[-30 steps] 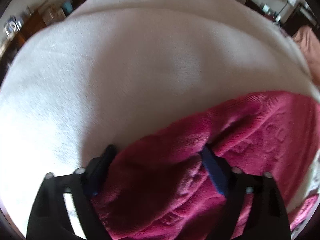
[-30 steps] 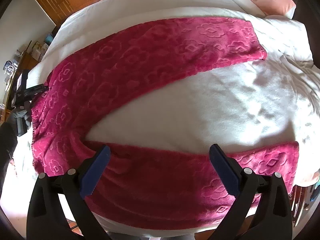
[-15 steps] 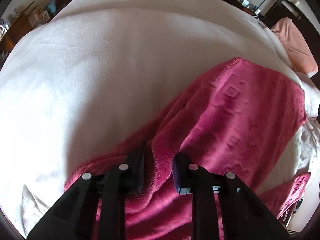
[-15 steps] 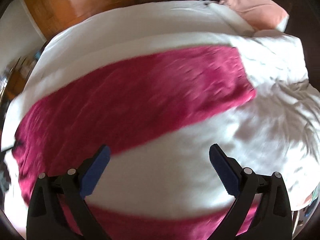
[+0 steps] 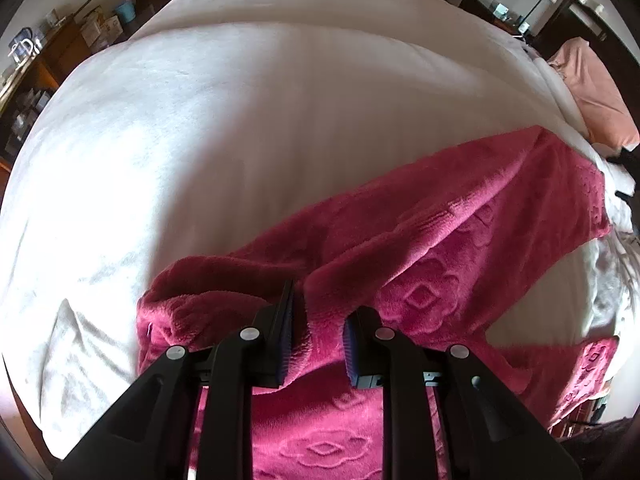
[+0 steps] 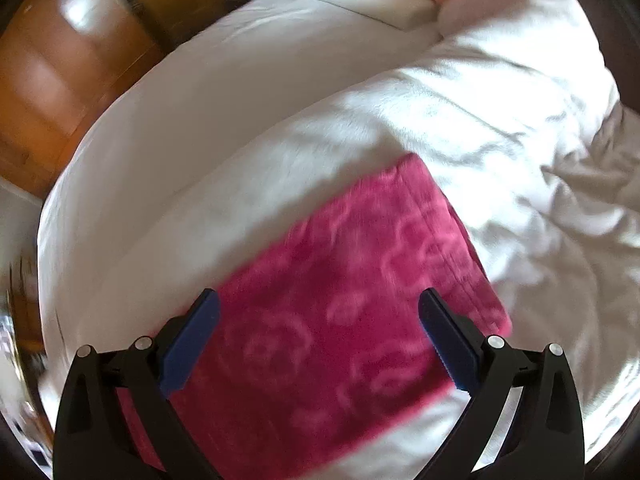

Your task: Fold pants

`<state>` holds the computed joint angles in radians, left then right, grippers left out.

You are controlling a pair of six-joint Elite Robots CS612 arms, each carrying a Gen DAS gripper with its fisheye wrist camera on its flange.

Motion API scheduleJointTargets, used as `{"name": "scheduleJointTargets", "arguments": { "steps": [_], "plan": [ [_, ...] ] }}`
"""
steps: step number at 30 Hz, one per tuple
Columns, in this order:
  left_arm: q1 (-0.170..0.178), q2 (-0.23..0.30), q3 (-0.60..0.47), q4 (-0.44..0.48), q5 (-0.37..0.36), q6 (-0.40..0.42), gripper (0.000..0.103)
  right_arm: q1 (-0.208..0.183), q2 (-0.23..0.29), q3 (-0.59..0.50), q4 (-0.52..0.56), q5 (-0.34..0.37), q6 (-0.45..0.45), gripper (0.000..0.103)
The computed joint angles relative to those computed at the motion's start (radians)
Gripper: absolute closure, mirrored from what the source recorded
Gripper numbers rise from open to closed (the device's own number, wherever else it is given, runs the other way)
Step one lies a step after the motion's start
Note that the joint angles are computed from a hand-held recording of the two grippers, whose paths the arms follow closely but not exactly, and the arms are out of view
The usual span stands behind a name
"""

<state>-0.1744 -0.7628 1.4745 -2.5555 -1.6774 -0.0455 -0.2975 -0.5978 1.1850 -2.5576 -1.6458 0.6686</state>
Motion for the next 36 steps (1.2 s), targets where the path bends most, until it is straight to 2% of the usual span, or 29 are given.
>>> {"name": "scheduleJointTargets", "arguments": {
  "steps": [3, 9, 11, 13, 14, 15, 16, 18, 21, 26, 29, 35, 36],
  "plan": [
    [-0.010, -0.001, -0.001, 0.002, 0.009, -0.016, 0.082, -0.008, 0.048, -0.092, 0.083, -0.027, 0.059, 0.004],
    [-0.024, -0.013, 0.015, -0.015, 0.015, -0.028, 0.082, -0.021, 0.113, -0.215, 0.271, -0.045, 0.154, 0.022],
    [-0.026, -0.018, 0.022, -0.018, 0.015, -0.033, 0.082, -0.026, 0.120, -0.223, 0.314, -0.042, 0.178, 0.028],
    [-0.025, -0.019, 0.025, -0.015, 0.018, -0.030, 0.082, -0.026, 0.108, -0.195, 0.289, -0.036, 0.190, 0.034],
    [-0.023, -0.021, 0.027, -0.013, 0.020, -0.029, 0.082, -0.025, 0.103, -0.187, 0.284, -0.042, 0.186, 0.042],
    [-0.027, -0.017, 0.019, -0.007, 0.021, -0.033, 0.082, -0.023, 0.094, -0.175, 0.284, -0.051, 0.171, 0.051],
    [-0.025, -0.018, 0.021, -0.009, 0.021, -0.032, 0.082, -0.021, 0.087, -0.168, 0.284, -0.052, 0.157, 0.056],
    [-0.025, -0.018, 0.021, -0.014, 0.022, -0.036, 0.082, -0.022, 0.068, -0.137, 0.264, -0.041, 0.143, 0.075],
    [-0.026, -0.023, 0.025, -0.028, 0.022, -0.040, 0.082, -0.021, 0.033, -0.079, 0.217, -0.018, 0.126, 0.088],
    [-0.026, -0.039, 0.050, -0.054, 0.033, -0.049, 0.082, -0.019, -0.037, 0.040, 0.109, -0.004, 0.114, 0.093],
    [-0.024, -0.052, 0.068, -0.068, 0.042, -0.064, 0.083, -0.018, -0.104, 0.150, 0.029, -0.003, 0.098, 0.093],
    [-0.020, -0.073, 0.092, -0.109, 0.056, -0.070, 0.083, -0.035, -0.235, 0.356, -0.149, 0.033, 0.134, 0.093],
    [-0.020, -0.076, 0.094, -0.115, 0.056, -0.069, 0.083, -0.038, -0.242, 0.360, -0.158, 0.036, 0.137, 0.093]
  ]
}}
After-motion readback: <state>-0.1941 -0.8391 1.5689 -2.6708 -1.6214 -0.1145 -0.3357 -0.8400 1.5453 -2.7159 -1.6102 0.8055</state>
